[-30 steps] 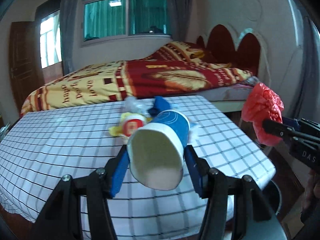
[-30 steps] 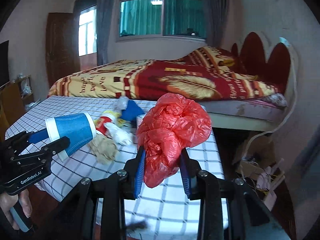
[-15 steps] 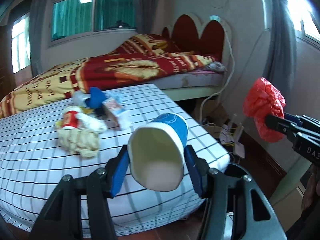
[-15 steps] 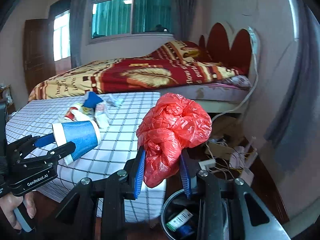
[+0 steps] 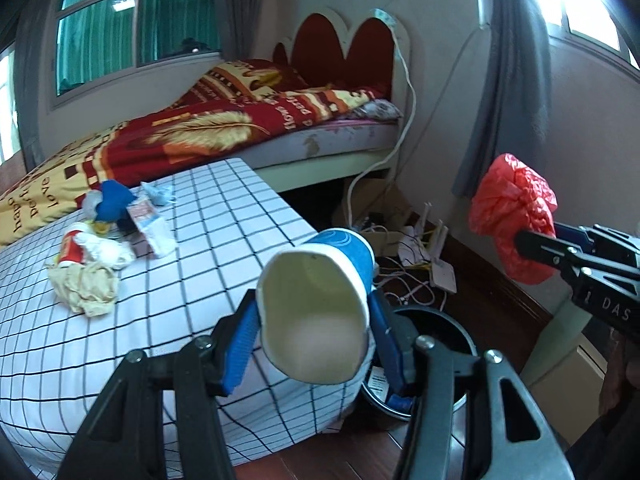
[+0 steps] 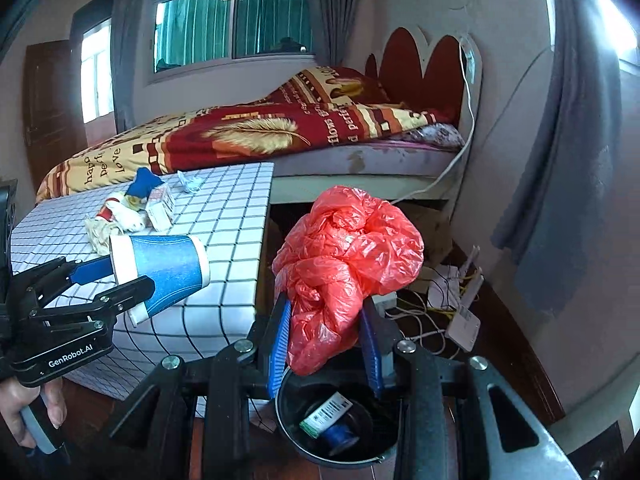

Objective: Collect trash
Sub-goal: 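Carry the red bag and paper cup over the black trash bin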

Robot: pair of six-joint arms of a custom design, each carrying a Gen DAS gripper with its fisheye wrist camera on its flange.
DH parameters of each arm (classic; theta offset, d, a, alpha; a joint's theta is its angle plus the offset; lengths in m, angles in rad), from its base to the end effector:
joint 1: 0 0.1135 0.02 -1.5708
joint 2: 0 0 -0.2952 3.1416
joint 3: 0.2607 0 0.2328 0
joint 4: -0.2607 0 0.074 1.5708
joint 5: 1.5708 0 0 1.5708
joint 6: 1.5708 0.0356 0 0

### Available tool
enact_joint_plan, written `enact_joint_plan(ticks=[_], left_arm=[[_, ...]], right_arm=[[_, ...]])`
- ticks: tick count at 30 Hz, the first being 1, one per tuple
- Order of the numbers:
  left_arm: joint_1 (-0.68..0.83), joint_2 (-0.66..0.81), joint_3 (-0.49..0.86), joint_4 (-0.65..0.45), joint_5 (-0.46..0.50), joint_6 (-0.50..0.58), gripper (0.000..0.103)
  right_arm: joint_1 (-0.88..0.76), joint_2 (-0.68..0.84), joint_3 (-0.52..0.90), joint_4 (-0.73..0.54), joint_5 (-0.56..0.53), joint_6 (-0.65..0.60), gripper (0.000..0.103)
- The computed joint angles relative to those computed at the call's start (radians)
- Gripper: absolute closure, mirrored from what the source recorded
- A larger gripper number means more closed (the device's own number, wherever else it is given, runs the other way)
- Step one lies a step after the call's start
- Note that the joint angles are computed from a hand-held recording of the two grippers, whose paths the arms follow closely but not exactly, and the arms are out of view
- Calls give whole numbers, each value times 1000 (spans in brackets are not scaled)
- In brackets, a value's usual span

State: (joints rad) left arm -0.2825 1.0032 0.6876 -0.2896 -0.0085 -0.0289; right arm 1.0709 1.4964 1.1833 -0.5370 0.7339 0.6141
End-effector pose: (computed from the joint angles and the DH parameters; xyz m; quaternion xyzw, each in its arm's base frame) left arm 0.1767 -0.0510 0.2873 0.1101 0.8788 -0.0683 0.4592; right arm 0.1632 0.2491 0.3202 -0.0745 0.8794 0.0222 0.4696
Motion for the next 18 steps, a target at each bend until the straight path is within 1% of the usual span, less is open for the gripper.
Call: enact_joint_plan(ticks=[4, 9, 16, 18], left_arm=[[-97, 25, -20, 18, -62, -44, 47], [-189, 65, -51, 42, -100, -124, 47], [-318, 104, -95, 76, -170, -221, 47], [-345, 127, -110, 86, -170, -250, 47]], right_arm=[[-14, -33, -60, 1, -20, 11, 69], [-38, -62, -150, 33, -73, 7, 68], [-96, -110, -312, 125, -184, -16, 68], [-112, -114, -347, 144, -210, -18, 68]])
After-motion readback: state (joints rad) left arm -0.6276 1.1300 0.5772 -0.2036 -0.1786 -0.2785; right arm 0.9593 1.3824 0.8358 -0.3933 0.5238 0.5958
